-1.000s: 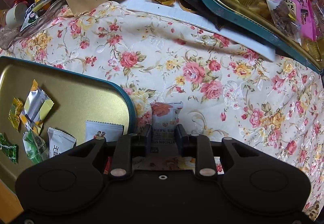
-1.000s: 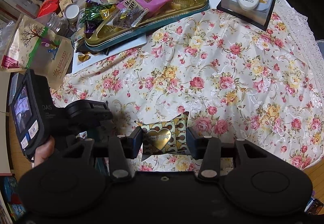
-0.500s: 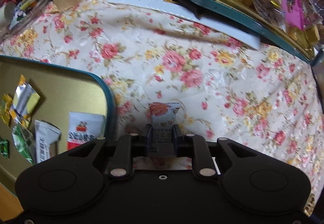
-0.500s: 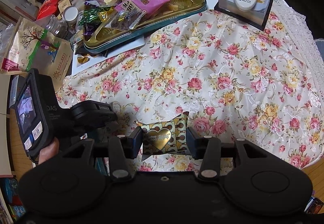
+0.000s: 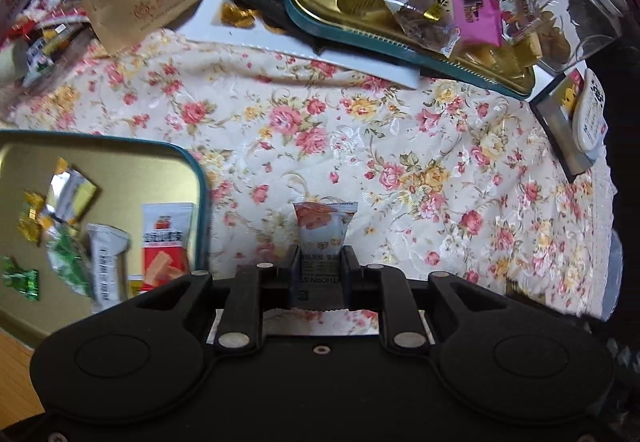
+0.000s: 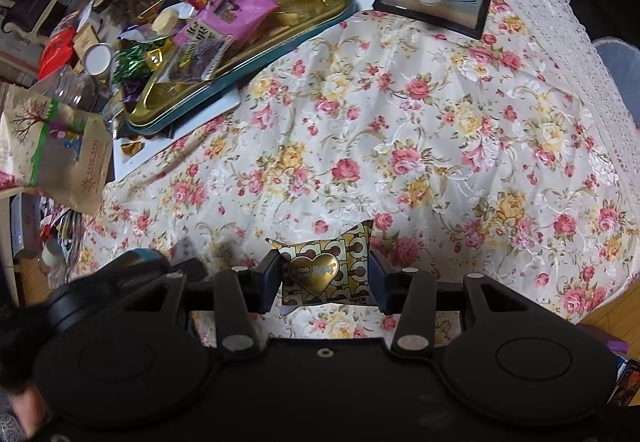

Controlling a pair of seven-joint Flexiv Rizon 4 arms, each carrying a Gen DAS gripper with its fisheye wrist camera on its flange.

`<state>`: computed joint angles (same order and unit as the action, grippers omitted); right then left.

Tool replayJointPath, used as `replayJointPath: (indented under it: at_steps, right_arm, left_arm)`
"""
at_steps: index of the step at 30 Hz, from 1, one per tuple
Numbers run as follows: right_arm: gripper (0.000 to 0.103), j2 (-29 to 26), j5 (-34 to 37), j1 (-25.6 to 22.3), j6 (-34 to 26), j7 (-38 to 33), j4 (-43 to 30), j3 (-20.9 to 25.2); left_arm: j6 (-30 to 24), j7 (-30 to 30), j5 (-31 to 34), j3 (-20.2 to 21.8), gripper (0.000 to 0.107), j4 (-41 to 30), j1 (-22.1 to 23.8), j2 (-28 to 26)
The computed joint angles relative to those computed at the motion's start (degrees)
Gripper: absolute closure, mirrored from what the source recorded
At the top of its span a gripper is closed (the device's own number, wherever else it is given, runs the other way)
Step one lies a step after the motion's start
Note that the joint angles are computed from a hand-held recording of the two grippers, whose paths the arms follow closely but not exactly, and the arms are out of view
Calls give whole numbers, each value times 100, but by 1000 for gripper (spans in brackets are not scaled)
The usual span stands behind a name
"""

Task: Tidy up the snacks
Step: 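Grasp the white hawthorn packet with the left tool while the right tool lifts the gold packet, then drop the white packet into the small tray with the left tool while the right tool carries the gold packet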

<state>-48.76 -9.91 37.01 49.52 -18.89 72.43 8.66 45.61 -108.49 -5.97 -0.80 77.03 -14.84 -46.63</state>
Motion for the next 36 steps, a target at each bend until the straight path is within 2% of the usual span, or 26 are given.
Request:
replayJointPath:
  at_steps: [4,10,17,21,27,33,36]
  right_arm:
    - [55,-111,-1,32,-185,-33,-224,22]
    - [55,-409,-97,236,-629,-265,-829,18]
    - [55,-963,-139,553,-1289,-724,-1899,3]
    - [55,-1287,-106,736,-1624,-1018,-2543,-25]
    - [55,-1674,-45,1012,-1933,-1384,-3393,-115]
    - [55,-2036,-5,1237,-2215,-1665,-4195,-213]
    - [55,-2331,73,1353,-2516,-1843,-4848,-203]
  left_arm:
    - [90,146,207,95,80,366,10,387]
    - [313,488,159,73,80,1003,292,900]
    - [359,773,262,279,80,1605,618,1336]
    - [574,613,477,523,80,1961,747,1553]
    - [948,1079,-190,315,80,2626,1424,1833]
    - [1212,789,362,729,79,2709,1276,1870]
    - [1291,727,489,748,73,2723,1284,1888]
